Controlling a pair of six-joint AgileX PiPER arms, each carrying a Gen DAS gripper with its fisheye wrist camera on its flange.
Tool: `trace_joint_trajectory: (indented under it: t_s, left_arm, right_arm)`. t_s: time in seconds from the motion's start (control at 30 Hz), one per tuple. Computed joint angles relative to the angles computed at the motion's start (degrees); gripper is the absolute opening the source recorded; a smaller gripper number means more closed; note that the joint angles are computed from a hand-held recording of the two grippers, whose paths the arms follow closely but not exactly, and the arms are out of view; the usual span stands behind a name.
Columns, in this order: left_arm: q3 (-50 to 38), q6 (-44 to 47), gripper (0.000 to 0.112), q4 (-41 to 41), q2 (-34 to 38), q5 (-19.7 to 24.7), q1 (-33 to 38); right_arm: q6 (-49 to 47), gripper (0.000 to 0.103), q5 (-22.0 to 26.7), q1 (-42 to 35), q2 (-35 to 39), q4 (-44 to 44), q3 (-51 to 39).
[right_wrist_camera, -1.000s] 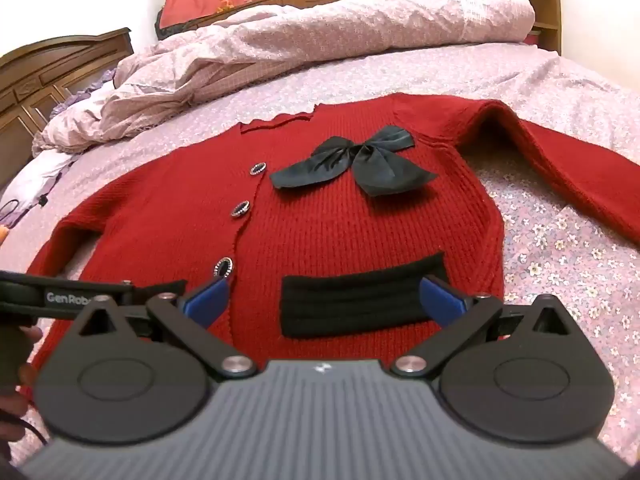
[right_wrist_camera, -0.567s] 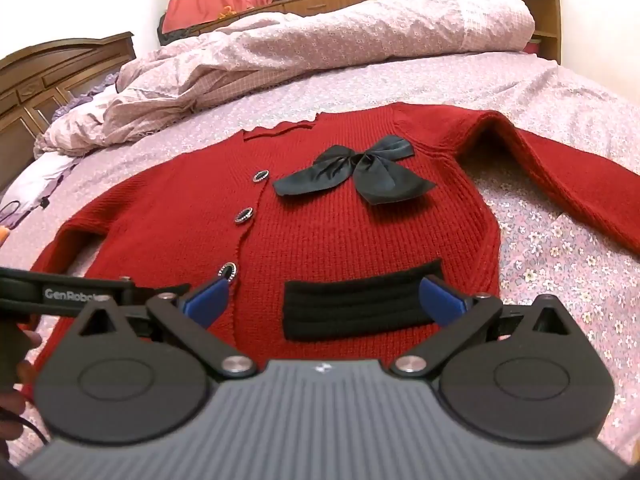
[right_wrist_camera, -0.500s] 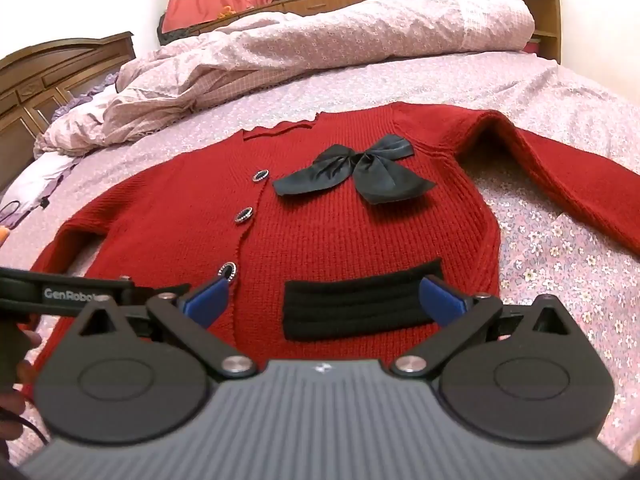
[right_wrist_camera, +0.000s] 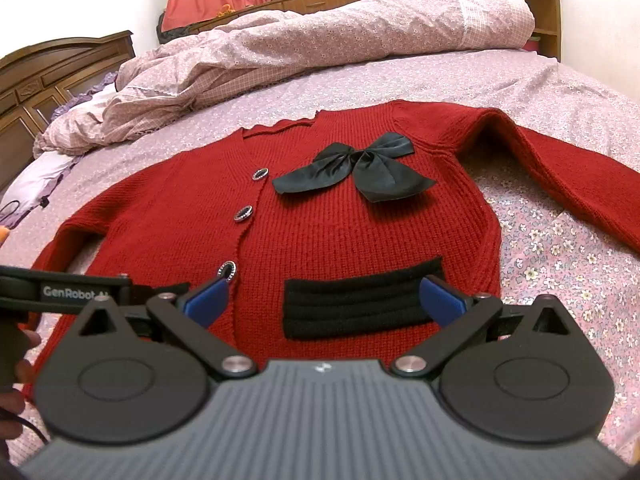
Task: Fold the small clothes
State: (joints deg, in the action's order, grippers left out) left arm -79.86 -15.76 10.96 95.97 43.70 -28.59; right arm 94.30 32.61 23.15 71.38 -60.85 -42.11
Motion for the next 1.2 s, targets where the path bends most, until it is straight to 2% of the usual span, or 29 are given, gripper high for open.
trace_joint_trajectory:
  t_s: [1.2]
  left_arm:
    - [0.3,-0.7,0.103,0.3,0.0,0.2,0.0]
  right_arm:
    - [0.6,0.103,0.0,-0.1,0.3,-0.4,0.1]
